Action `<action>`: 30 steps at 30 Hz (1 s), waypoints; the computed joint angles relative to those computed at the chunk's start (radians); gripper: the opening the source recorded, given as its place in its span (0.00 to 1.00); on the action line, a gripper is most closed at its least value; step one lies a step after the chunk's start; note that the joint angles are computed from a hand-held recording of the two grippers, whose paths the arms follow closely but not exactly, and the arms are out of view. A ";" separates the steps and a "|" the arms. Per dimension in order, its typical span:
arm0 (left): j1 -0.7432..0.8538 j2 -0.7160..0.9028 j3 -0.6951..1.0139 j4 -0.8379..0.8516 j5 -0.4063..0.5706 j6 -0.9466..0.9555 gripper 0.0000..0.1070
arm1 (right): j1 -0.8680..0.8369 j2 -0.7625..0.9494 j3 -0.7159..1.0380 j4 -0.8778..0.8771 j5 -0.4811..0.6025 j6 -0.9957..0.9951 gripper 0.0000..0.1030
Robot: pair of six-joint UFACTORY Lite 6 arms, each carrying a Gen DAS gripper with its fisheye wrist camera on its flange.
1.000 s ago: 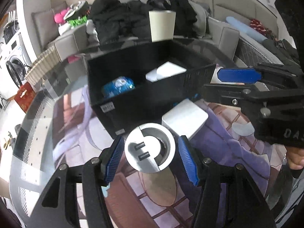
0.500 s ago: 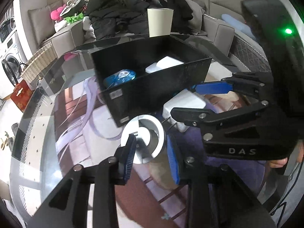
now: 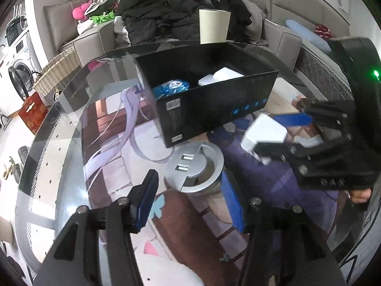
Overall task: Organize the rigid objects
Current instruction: 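Grasp another white square charger with the right gripper while the left gripper grasps the grey round USB hub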
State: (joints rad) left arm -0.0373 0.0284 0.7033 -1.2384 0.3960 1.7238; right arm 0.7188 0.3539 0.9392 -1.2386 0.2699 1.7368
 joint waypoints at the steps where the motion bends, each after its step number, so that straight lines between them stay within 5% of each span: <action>1: -0.014 -0.017 -0.013 -0.007 -0.007 0.006 0.51 | 0.003 -0.016 -0.018 0.028 -0.005 -0.017 0.54; 4: -0.053 -0.068 -0.050 -0.058 -0.026 0.064 0.52 | 0.013 -0.082 -0.075 0.153 -0.038 -0.149 0.57; 7: -0.112 -0.081 -0.053 -0.101 -0.061 0.095 0.52 | 0.066 -0.170 -0.136 0.066 0.041 -0.064 0.72; 16: -0.228 0.068 0.070 -0.098 -0.186 0.009 0.52 | 0.033 -0.230 -0.231 0.302 0.060 -0.285 0.63; 21: -0.277 0.079 0.060 -0.074 -0.210 -0.018 0.50 | 0.014 -0.258 -0.280 0.178 0.063 -0.157 0.63; 30: -0.245 -0.001 0.011 0.030 -0.108 -0.072 0.51 | -0.011 -0.247 -0.220 0.092 0.122 -0.040 0.60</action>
